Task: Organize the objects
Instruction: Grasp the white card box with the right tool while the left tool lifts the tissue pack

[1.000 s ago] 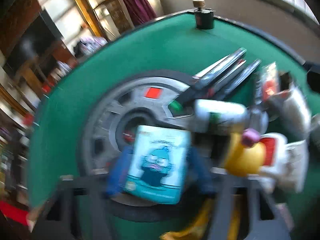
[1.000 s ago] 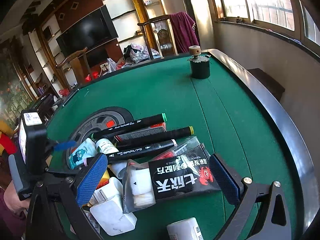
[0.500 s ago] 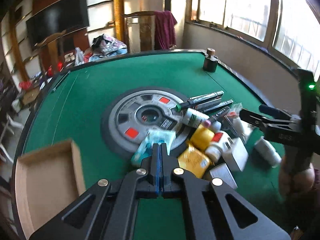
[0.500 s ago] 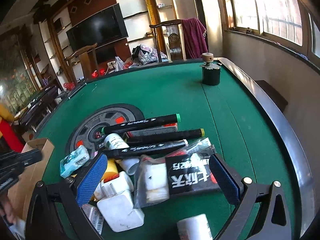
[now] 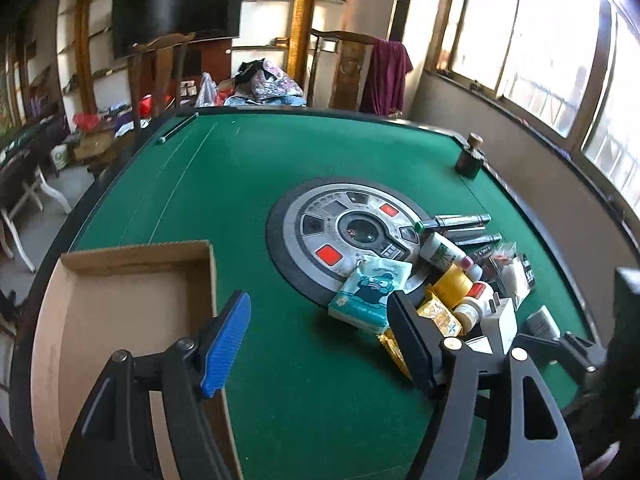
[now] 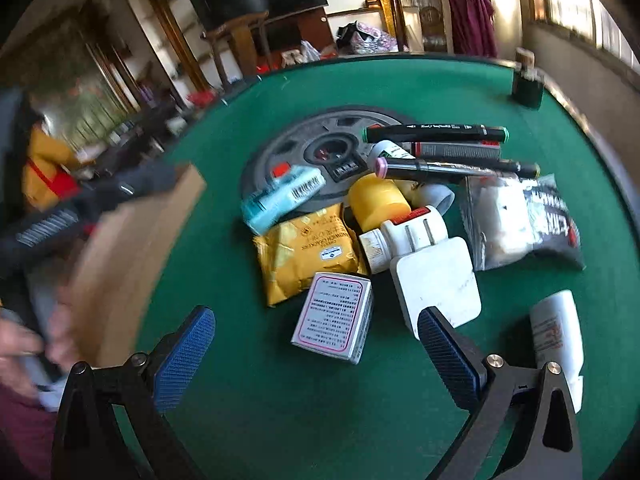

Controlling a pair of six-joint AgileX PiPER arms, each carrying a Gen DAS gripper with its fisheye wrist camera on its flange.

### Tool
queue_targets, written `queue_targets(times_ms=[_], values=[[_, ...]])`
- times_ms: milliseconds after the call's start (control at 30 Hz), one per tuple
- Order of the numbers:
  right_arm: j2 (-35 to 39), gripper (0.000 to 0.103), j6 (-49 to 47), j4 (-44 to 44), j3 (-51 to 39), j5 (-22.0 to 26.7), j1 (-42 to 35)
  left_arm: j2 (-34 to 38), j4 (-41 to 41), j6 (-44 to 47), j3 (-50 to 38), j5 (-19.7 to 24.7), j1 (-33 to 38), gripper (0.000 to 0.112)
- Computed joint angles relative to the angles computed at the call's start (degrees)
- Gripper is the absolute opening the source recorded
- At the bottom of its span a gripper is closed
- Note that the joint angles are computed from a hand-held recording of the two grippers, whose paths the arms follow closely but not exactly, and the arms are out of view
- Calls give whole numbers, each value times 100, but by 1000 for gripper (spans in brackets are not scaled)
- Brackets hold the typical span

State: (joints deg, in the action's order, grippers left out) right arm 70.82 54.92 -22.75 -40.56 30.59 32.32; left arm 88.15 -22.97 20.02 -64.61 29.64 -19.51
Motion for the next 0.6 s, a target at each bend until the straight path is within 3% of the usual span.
queue_targets(times_ms=[100,167,200,233,300,500,600], values=[[712,101,1062,-1024,-465,746,505,24,-68,72,45,3,89,70],[1103,92,1851,-1829,-682,1272,855,93,-7,22,5,17,57,70],[1230,78,2154,-2127,-767,1545,1003,145,25,5,-32,48,20,70],[1291,59,2370,-2345,-802,1769,1081,182,72,-14,-53,61,-23,70],[1183,39,2330,-2327,-747,1723,1051,294,329,-153,-110,50,-171,70],[624,38,1748,-1650,-298,1167,716,938,1416,-927,-596,63,-742,70],[265,38,1253,-1058,-42,795,450,1321,2507,-1651,-961,47,-1073,70]])
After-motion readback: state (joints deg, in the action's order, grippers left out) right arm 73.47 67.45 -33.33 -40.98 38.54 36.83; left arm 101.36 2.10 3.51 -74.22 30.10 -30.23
